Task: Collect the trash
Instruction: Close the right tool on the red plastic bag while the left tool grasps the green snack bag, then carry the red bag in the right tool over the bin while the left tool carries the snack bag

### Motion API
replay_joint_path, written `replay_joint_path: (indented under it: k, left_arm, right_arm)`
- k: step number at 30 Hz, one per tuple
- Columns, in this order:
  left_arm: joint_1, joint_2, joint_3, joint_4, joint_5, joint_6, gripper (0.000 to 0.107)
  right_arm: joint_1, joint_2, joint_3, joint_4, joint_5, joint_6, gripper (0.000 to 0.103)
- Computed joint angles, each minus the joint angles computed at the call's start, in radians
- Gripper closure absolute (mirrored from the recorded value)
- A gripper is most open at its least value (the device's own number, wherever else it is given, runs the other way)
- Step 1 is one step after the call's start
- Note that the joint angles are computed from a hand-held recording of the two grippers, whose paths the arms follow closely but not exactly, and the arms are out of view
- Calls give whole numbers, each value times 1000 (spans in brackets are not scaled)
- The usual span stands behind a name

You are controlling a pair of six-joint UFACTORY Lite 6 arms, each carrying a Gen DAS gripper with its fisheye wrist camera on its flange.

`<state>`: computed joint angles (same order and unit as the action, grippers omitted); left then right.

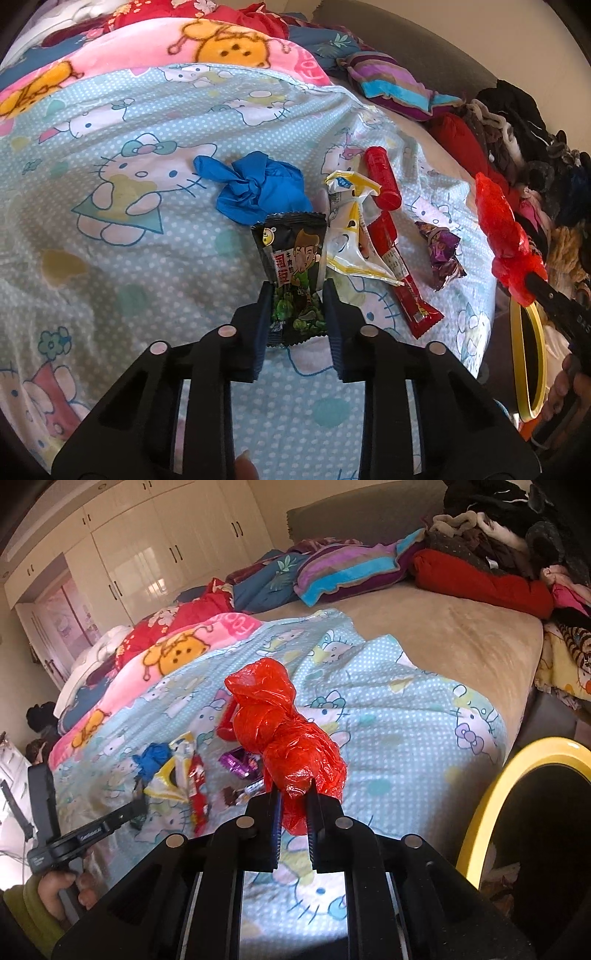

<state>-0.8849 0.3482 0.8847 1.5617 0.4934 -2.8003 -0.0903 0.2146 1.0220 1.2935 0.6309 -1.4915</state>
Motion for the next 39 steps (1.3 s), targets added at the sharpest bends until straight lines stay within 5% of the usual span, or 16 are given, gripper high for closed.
replay_joint_path:
  k: [14, 39]
  left_arm:
    - [-63, -118, 21, -161, 115, 187, 89]
    - [-146, 101, 461, -217, 155, 479, 89]
  right_arm:
    - [-82, -122, -95, -7, 91, -16, 92]
    - [-255, -218, -125, -44, 211, -16, 92]
